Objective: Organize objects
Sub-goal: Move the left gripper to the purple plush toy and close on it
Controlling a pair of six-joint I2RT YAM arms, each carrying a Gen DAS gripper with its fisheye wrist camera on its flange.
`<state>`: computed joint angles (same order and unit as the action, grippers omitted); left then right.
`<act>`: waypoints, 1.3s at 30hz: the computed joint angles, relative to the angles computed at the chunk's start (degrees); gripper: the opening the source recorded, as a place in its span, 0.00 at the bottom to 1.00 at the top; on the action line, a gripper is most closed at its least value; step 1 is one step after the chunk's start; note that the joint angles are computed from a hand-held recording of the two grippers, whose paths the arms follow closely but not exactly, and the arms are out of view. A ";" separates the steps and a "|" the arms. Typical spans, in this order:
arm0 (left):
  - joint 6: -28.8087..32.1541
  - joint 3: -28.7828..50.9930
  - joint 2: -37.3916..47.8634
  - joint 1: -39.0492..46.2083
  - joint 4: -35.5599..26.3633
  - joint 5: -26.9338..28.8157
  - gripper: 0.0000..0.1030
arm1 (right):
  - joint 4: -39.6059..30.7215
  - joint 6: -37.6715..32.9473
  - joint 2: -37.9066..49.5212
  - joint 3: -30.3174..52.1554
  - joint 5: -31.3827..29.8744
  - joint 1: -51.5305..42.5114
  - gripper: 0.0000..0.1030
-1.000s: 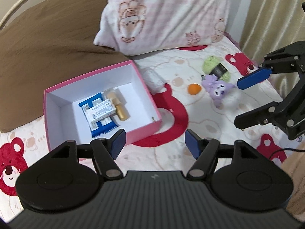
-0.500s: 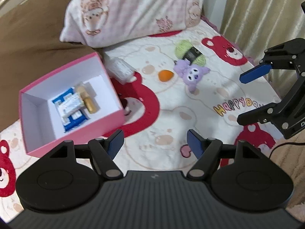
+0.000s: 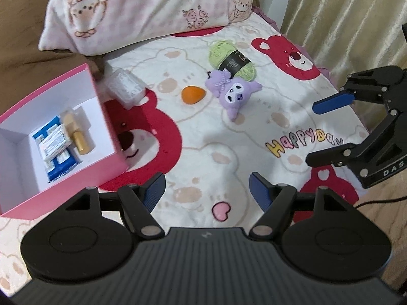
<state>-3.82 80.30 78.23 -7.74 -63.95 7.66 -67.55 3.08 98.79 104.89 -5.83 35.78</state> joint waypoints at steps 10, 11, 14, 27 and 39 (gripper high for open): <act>-4.19 -0.25 9.70 -1.45 9.14 2.04 0.70 | 15.54 0.39 -2.61 -16.07 -3.21 -6.14 0.78; -4.67 -0.28 10.64 -1.53 9.83 2.37 0.70 | 16.74 0.85 -2.55 -17.29 -3.51 -6.61 0.78; -5.98 -1.01 13.20 -1.82 12.79 3.12 0.70 | 21.75 2.43 -2.74 -21.13 -4.16 -7.81 0.78; -7.41 -4.19 22.61 -0.99 32.23 -1.81 0.70 | 43.39 15.70 1.46 -31.14 1.50 -12.77 0.78; -9.32 1.45 33.50 -2.09 44.07 1.24 0.67 | 52.54 29.43 11.22 -30.97 1.63 -14.01 0.66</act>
